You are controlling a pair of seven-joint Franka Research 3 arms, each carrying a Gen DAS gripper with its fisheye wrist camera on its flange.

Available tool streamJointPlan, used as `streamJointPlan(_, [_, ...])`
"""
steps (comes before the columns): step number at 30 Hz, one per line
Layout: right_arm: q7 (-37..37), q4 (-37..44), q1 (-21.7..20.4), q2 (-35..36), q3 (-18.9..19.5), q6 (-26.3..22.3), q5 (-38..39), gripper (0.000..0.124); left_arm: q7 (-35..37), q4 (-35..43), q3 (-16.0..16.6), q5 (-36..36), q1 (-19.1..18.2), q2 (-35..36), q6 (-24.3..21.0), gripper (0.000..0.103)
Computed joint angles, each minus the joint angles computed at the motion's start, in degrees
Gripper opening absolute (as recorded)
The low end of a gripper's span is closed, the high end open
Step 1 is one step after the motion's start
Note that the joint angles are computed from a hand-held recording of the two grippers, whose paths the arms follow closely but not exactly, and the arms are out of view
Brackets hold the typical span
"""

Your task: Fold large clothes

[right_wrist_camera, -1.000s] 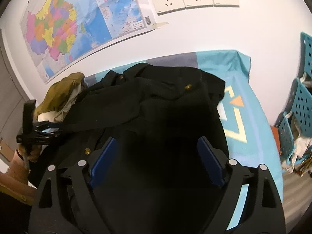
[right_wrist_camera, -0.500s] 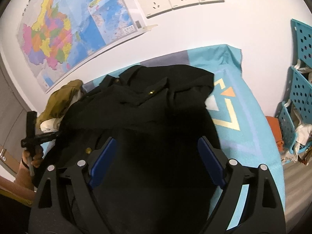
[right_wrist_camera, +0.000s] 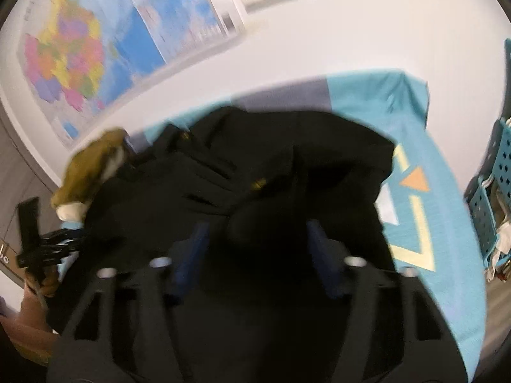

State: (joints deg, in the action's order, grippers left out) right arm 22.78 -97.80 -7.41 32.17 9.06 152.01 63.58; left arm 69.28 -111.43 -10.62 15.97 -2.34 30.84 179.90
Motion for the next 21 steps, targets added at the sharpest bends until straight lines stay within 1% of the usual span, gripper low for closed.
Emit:
streamJointPlan(1, [3.69, 1.30, 1.68, 1.29, -1.42, 1.40, -2.34, 0.031, -0.26, -0.79, 0.22, -0.01, -0.07, -0.37, 0.62, 0.069])
streamJointPlan(2, [5.90, 2.42, 1.92, 2.30, -1.79, 1.50, -3.50, 0.022, -0.26, -1.70, -0.41, -0.20, 0.67, -0.79, 1.11, 0.070])
streamJointPlan(4, [9.18, 4.26, 0.97, 3.76, -1.58, -0.21, -4.73, 0.022, -0.35, -2.92, -0.94, -0.36, 1.38, -1.46, 1.25, 0.070])
streamJointPlan(5, [10.54, 4.46, 0.75, 3.91, -1.63, -0.56, -5.53, 0.025, -0.43, -3.76, -0.99, -0.39, 1.58, -2.01, 1.19, 0.070])
streamJointPlan(6, [10.66, 3.43, 0.21, 3.10, -1.27, -0.02, -5.33, 0.038, -0.18, -4.42, -1.68, -0.48, 2.34, -2.40, 1.03, 0.071])
streamJointPlan(7, [9.64, 2.26, -0.55, 2.15, -0.55, 0.49, -4.50, 0.056, 0.29, -5.03, -2.73, -0.64, 3.46, -2.66, 1.09, 0.071])
streamJointPlan(9, [1.69, -2.62, -4.02, -2.24, 2.10, -0.71, 0.56, 0.071, 0.92, -7.31, -4.74, -1.16, 5.55, -3.81, 1.98, 0.071])
streamJointPlan(11, [-6.33, -7.92, -5.37, -7.02, 2.35, -1.51, 5.16, 0.075, 2.71, -10.03, -10.14, -1.69, 10.87, -4.63, 3.48, 0.072])
streamJointPlan(12, [-8.97, -10.88, -5.89, -9.69, 1.98, -2.27, 7.04, 0.079, 3.34, -11.64, -12.92, -1.90, 13.67, -5.15, 4.01, 0.076])
streamJointPlan(13, [-10.17, -13.08, -6.31, -11.61, 1.24, -3.75, 8.16, 0.081, 3.96, -12.77, -15.64, -1.92, 16.41, -5.33, 4.11, 0.078])
streamJointPlan(14, [-10.50, -14.40, -6.33, -12.73, 0.40, -4.91, 8.76, 0.081, 4.74, -14.00, -18.92, -1.87, 19.73, -5.32, 4.33, 0.078])
streamJointPlan(15, [-10.72, -16.63, -6.72, -14.38, -0.76, -6.25, 9.35, 0.082, 5.14, -14.83, -21.31, -1.81, 22.17, -5.14, 4.56, 0.078])
streamJointPlan(16, [-10.60, -18.18, -6.67, -15.35, -1.89, -6.63, 9.74, 0.082, 5.35, -15.64, -23.96, -1.79, 24.85, -4.78, 4.59, 0.078])
streamJointPlan(17, [-10.53, -19.62, -6.50, -16.19, -2.91, -6.50, 10.61, 0.082, 5.80, -16.83, -27.97, -1.60, 29.03, -3.99, 4.63, 0.078])
streamJointPlan(18, [-10.43, -21.08, -6.48, -16.91, -4.04, -6.69, 11.34, 0.083, 5.94, -17.43, -30.49, -1.28, 31.63, -3.23, 4.60, 0.078])
streamJointPlan(19, [-10.11, -22.00, -6.30, -17.26, -5.05, -7.48, 11.57, 0.085, 5.88, -18.40, -32.81, -0.96, 34.05, -2.73, 4.43, 0.078])
streamJointPlan(21, [-8.51, -23.15, -6.67, -17.20, -7.27, -12.06, 11.60, 0.085, 5.91, -20.51, -35.69, 0.18, 37.06, -2.48, 5.06, 0.080])
